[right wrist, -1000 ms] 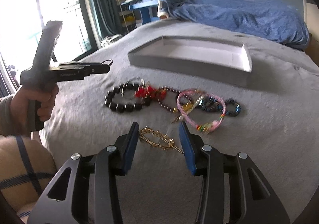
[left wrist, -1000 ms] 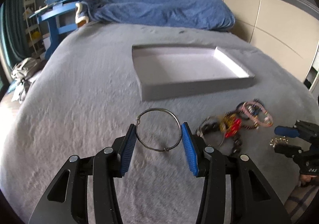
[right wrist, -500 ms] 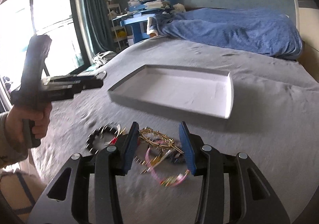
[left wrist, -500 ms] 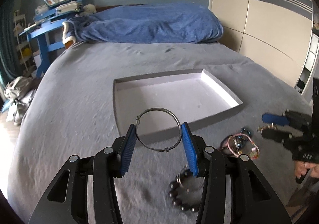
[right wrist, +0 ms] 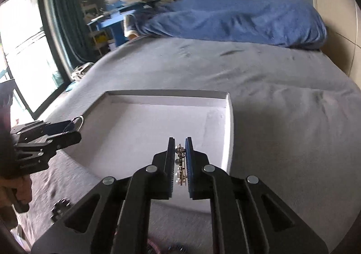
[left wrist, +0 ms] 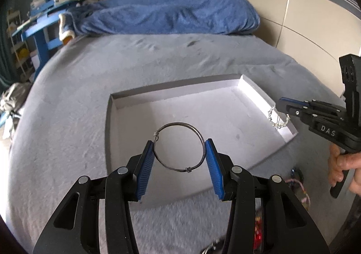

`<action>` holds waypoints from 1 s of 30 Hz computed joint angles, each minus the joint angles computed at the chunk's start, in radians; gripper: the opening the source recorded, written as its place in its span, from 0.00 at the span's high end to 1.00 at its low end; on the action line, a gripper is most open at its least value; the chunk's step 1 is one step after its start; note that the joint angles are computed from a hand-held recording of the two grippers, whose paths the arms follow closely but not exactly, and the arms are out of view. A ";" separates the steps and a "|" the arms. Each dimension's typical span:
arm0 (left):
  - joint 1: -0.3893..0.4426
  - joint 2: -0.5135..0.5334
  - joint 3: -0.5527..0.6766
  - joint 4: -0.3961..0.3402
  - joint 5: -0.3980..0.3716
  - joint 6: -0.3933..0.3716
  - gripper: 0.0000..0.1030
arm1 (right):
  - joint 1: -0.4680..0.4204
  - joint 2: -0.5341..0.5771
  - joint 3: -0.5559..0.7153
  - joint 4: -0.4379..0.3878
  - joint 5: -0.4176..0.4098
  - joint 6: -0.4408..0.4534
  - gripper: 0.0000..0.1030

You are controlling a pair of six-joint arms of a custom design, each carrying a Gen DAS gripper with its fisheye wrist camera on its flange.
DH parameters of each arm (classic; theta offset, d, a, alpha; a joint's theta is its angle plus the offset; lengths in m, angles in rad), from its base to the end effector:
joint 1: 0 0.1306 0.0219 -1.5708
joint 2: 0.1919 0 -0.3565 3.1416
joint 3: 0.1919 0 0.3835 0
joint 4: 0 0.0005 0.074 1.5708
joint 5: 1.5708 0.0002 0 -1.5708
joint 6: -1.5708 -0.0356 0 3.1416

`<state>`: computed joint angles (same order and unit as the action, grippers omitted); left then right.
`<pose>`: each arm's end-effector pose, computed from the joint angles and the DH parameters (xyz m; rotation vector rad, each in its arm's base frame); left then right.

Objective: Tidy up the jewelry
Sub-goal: 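Carry both items into the white tray and open both tools to release them, then move back to the pile and grasp the pink string bracelet with the right tool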

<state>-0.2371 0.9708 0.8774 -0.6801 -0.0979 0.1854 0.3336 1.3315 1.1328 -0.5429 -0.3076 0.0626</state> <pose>0.3316 -0.0771 0.3455 0.0122 2.3416 -0.0946 0.4317 0.1605 0.3379 -0.6103 2.2382 0.4931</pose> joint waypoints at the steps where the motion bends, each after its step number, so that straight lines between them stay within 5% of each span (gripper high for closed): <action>1: 0.003 0.012 0.007 -0.001 0.004 0.003 0.54 | -0.001 0.008 0.004 -0.002 0.003 0.002 0.91; 13: 0.003 0.153 0.074 -0.055 0.035 -0.006 0.53 | 0.017 0.070 0.038 -0.071 0.070 0.031 0.89; 17: -0.012 0.139 0.061 -0.038 0.011 -0.015 0.28 | 0.009 0.048 0.011 -0.043 0.045 0.024 0.60; 30: -0.047 -0.075 -0.066 0.027 -0.047 0.027 0.12 | 0.010 -0.162 -0.155 0.089 -0.017 0.008 0.25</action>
<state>-0.2845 0.8956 0.8112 -0.6528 -0.1446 0.2122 0.3432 1.1692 0.9777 -0.4539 -0.3244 0.0707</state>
